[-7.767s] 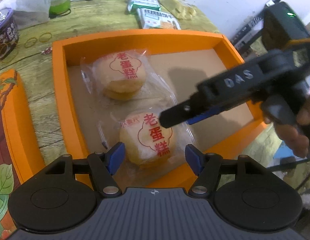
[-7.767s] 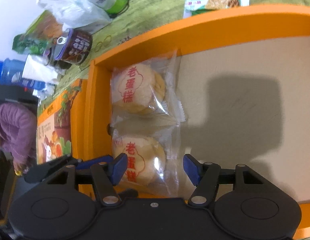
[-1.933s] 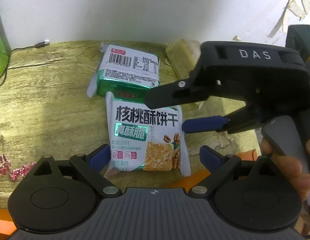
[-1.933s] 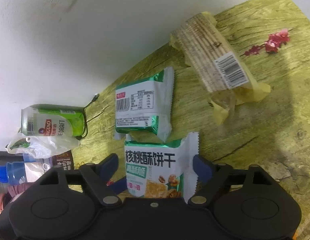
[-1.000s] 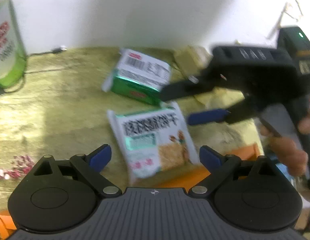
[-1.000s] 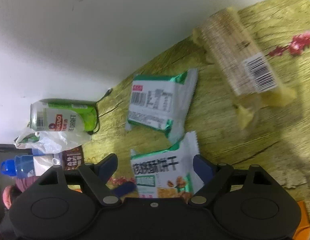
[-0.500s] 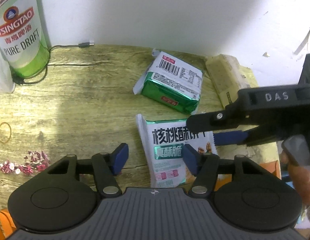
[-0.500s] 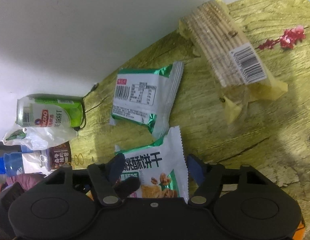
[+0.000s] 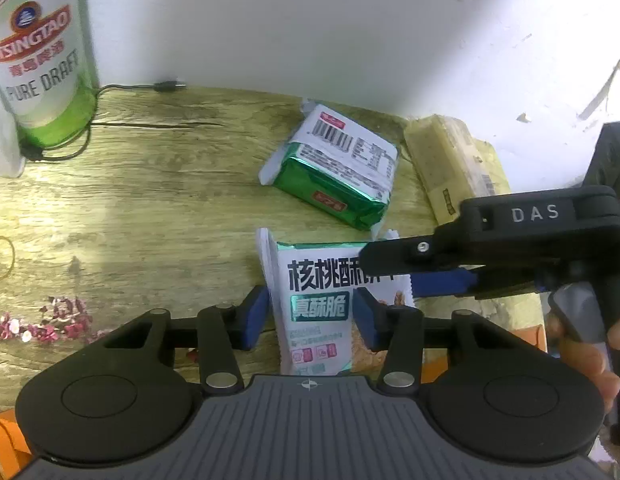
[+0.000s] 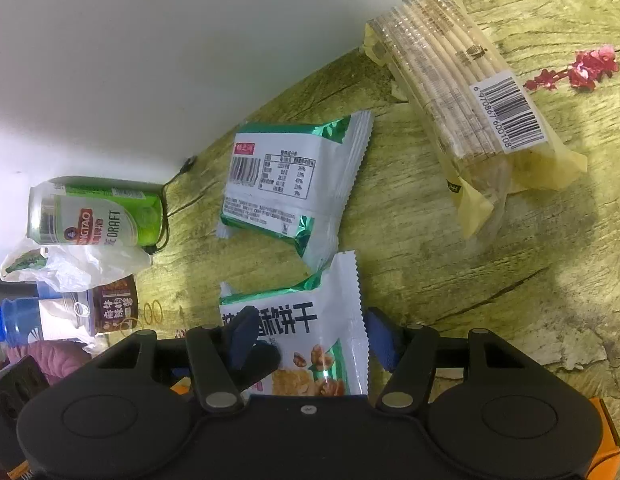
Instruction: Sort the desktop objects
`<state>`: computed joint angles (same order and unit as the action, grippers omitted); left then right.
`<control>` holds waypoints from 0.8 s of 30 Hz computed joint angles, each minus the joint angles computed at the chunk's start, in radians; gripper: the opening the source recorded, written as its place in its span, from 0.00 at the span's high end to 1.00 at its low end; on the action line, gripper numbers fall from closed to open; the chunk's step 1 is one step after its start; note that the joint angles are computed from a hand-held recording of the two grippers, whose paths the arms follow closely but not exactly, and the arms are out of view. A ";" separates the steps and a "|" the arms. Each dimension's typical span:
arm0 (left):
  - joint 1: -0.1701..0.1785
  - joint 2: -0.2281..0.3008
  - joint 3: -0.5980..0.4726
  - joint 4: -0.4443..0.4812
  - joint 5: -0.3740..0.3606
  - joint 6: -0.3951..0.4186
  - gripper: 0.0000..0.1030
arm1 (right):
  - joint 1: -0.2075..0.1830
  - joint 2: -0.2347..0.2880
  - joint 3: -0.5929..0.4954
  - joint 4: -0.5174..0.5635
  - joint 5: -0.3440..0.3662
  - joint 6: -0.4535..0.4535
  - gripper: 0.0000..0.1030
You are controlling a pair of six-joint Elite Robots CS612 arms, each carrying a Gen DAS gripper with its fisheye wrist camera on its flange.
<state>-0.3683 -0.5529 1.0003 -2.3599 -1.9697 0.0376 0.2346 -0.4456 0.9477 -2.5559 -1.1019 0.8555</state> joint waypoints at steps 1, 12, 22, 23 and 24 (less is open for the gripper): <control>0.002 -0.001 0.000 -0.002 -0.003 -0.004 0.55 | 0.000 -0.002 0.002 -0.003 0.001 0.002 0.44; 0.011 0.004 -0.007 0.036 -0.027 0.025 0.56 | -0.003 -0.012 0.020 0.021 0.015 0.002 0.55; 0.009 0.002 0.005 0.021 -0.043 0.031 0.62 | 0.002 -0.005 0.001 0.042 0.005 -0.004 0.56; 0.009 0.002 0.005 0.021 -0.044 0.029 0.62 | 0.003 -0.005 0.000 0.044 0.000 -0.004 0.58; 0.009 0.001 0.005 0.021 -0.044 0.028 0.63 | 0.004 -0.005 -0.002 0.046 -0.004 -0.004 0.58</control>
<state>-0.3597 -0.5515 1.0057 -2.3390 -2.0140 0.0653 0.2389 -0.4505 0.9460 -2.5100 -1.1063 0.8512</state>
